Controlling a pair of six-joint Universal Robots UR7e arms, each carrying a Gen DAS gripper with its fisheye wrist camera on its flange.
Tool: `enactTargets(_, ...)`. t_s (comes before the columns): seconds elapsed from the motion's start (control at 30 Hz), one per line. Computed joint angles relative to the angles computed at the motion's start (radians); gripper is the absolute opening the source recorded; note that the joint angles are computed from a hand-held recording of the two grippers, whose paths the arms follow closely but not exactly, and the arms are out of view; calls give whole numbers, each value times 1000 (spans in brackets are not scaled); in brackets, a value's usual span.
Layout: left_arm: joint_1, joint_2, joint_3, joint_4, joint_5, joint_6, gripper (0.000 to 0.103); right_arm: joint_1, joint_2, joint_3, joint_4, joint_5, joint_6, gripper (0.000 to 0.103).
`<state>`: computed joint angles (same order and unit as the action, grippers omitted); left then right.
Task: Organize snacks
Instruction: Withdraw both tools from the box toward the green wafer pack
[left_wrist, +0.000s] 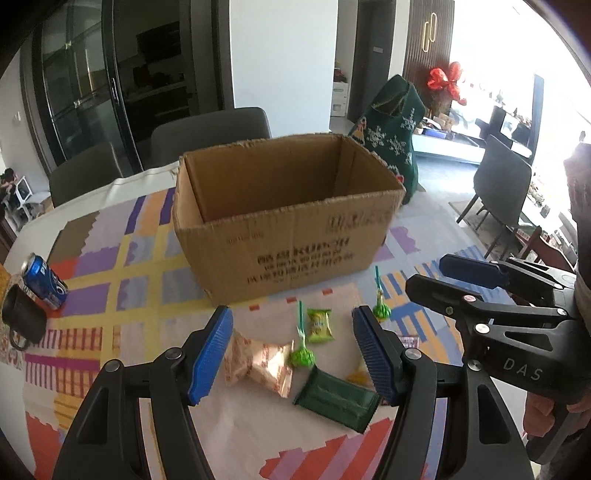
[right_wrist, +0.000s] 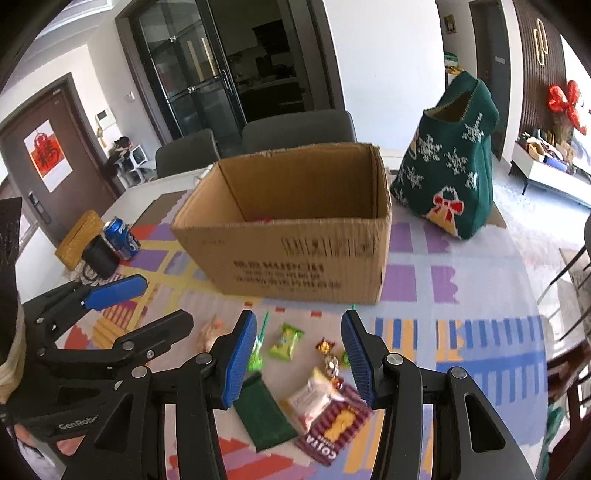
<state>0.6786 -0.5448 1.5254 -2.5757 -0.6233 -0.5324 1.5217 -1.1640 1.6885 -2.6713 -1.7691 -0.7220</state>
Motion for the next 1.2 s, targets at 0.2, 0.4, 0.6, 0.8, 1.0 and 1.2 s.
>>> enactTargets(0.2,-3,2,50,-37,-9,10,67,-20,-29,78,-70,-17,-9,49)
enactTargets(0.4,-1,9,93,-77,-27,37,67,-44,-36,112,-69,-31,7,49)
enactTargets(0.6,16,9,127,-153,-83,97,66,-66,-41,145,-74,-44,18,49)
enactTargets(0.8,46,16,134,-184,-138,141,60,-80,-33,163,-76,-68,36,49)
enactTargets(1.0,80,35,105,-165,-186,150,48,-86,-18,168,-76,-76,43,49)
enactTargets(1.2,101,54,74,-154,-207,174,41,-95,-5,161,-63,-57,57,49)
